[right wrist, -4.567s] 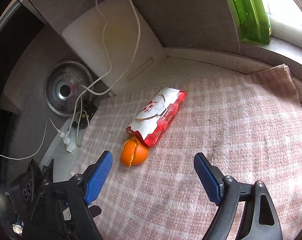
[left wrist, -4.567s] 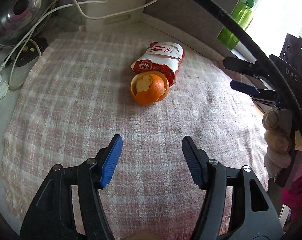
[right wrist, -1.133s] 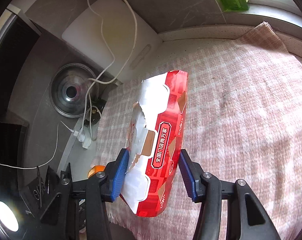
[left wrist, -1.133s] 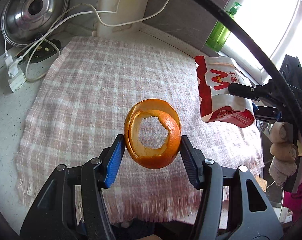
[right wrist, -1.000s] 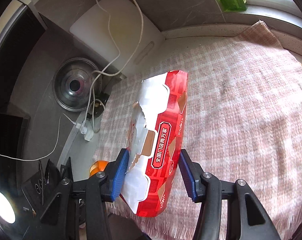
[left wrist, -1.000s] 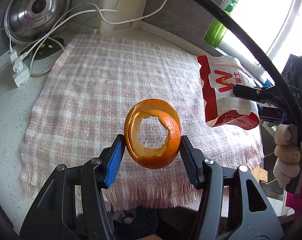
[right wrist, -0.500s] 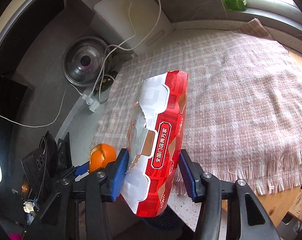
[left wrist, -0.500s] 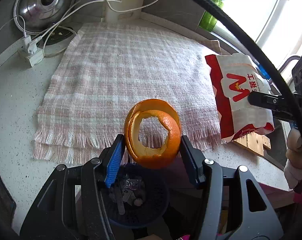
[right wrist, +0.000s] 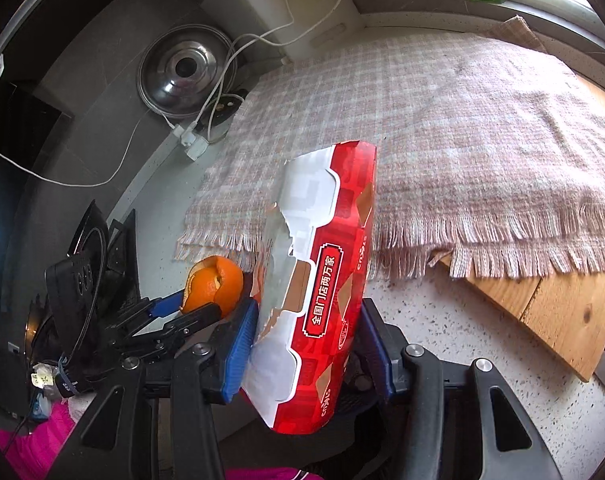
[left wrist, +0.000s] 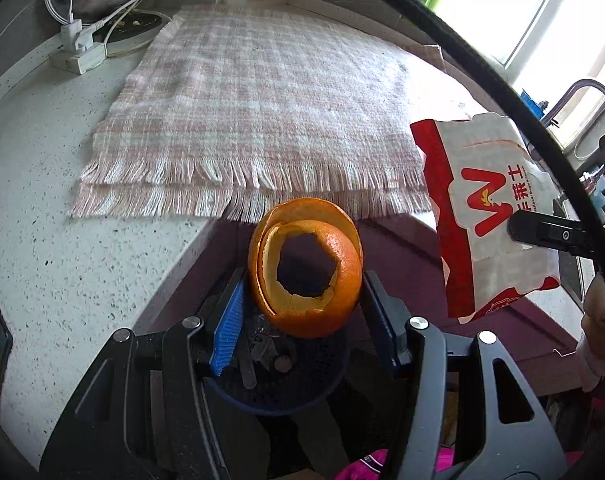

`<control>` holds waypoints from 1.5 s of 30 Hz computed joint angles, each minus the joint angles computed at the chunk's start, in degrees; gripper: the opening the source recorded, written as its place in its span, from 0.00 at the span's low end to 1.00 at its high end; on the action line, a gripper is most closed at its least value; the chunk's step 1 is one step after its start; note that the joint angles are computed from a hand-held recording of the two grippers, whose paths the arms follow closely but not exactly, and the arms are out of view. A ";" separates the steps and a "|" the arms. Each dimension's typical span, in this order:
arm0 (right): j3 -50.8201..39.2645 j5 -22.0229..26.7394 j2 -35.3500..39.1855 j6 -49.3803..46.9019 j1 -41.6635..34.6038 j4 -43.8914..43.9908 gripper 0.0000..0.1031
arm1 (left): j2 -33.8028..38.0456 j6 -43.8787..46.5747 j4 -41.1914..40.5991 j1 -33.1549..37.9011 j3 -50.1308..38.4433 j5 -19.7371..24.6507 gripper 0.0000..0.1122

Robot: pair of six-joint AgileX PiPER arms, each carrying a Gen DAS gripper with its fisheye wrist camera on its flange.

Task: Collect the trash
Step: 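Carry the peel with the left tool while the right tool carries the bag to the basket, then open both tools to drop the peel and bag into the basket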

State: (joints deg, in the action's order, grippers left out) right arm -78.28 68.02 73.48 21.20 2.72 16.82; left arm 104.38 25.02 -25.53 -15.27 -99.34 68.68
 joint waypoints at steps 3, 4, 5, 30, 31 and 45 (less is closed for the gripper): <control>2.45 -0.35 -1.08 1.91 2.84 -1.41 0.51 | -1.72 1.50 0.22 0.47 3.85 -1.21 0.51; 3.00 -0.61 -1.14 2.98 4.40 -2.60 0.51 | -2.20 1.95 0.42 0.57 5.00 -1.54 0.51; 3.61 -0.65 -1.36 3.75 5.71 -3.60 0.51 | -2.64 2.33 0.56 0.66 6.12 -1.84 0.51; 17.04 -8.21 5.93 4.39 18.40 -5.58 0.52 | -4.64 4.28 7.30 -1.48 28.16 -13.29 0.51; 17.32 -8.51 6.39 3.99 18.39 -5.31 0.52 | -4.06 3.68 7.63 -1.87 28.11 -13.52 0.51; 16.47 -10.97 16.25 0.28 19.20 -5.19 0.53 | 2.61 -0.81 9.96 -3.72 27.11 -16.27 0.51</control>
State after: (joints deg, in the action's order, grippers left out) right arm -61.81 57.05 89.73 21.47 21.92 11.63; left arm 106.99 24.21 -15.57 -19.00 -72.23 52.40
